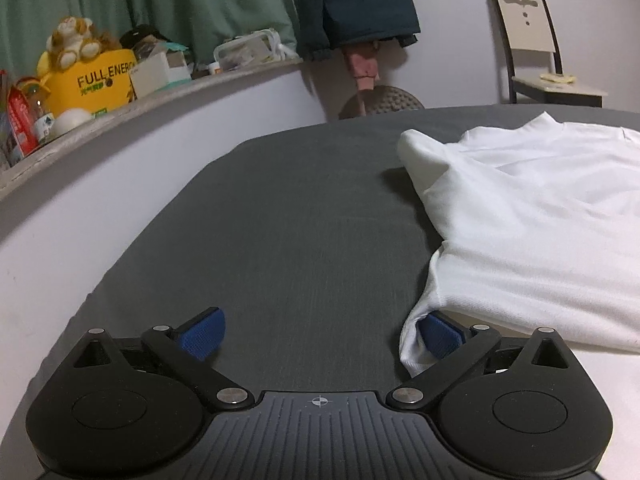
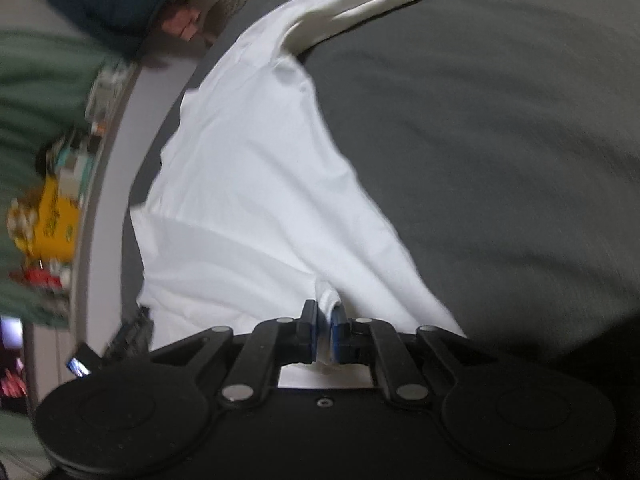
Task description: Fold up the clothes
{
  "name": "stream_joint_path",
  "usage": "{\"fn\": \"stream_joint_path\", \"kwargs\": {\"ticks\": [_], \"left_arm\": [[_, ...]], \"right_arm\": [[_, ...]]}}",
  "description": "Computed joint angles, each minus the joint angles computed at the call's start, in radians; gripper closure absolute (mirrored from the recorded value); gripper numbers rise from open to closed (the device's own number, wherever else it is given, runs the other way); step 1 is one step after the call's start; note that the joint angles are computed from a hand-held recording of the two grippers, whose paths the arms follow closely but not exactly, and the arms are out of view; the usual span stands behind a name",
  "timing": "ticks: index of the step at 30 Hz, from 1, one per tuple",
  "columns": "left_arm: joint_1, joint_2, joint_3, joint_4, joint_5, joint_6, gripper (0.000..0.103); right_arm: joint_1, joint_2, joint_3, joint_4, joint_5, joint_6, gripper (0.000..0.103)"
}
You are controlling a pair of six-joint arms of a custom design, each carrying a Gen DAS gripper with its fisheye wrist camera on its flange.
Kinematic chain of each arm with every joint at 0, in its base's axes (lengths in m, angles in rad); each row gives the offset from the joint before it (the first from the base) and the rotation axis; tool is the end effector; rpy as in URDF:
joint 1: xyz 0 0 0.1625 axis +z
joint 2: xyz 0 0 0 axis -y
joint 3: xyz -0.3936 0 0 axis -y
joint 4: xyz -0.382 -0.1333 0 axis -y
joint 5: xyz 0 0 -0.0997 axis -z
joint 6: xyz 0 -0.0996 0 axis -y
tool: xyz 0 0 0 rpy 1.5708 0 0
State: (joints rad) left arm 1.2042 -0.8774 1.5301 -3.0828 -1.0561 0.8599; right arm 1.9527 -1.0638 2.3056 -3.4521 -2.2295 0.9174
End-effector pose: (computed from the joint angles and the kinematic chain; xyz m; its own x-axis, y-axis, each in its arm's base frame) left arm -0.0756 -0.7056 0.2521 -0.4401 0.4384 -0.7837 0.8698 0.4251 -0.2506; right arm 0.2317 -0.3828 0.1414 -0.7663 0.6181 -0.1753 0.5090 0.4175 -0.7528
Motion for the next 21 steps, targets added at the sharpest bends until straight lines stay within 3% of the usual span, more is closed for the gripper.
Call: {"fn": "stream_joint_path", "kwargs": {"ticks": [5, 8, 10, 13, 16, 21], "left_arm": [[0.0, -0.086, 0.063, 0.072, -0.013, -0.102, 0.001], [0.004, -0.18, 0.142, 0.078, -0.055, -0.242, 0.0], [0.004, -0.237, 0.185, 0.094, -0.089, -0.361, 0.0], [0.002, -0.305, 0.221, 0.158, -0.134, -0.552, 0.0], [0.01, -0.336, 0.244, 0.182, -0.233, -0.708, 0.0], [0.039, -0.274, 0.261, 0.022, -0.353, -0.743, 0.0]], "right_arm": [[0.065, -0.035, -0.045, 0.154, -0.171, -0.046, 0.065], [0.091, -0.04, -0.101, 0.191, -0.243, -0.162, 0.058], [0.096, -0.022, -0.161, 0.167, -0.245, -0.295, 0.055], [0.083, 0.041, -0.299, 0.139, -0.156, -0.499, 0.05], [0.059, 0.132, -0.47, 0.158, -0.029, -0.664, 0.046], [0.018, 0.335, -0.838, 0.334, 0.133, -0.813, 0.045]]}}
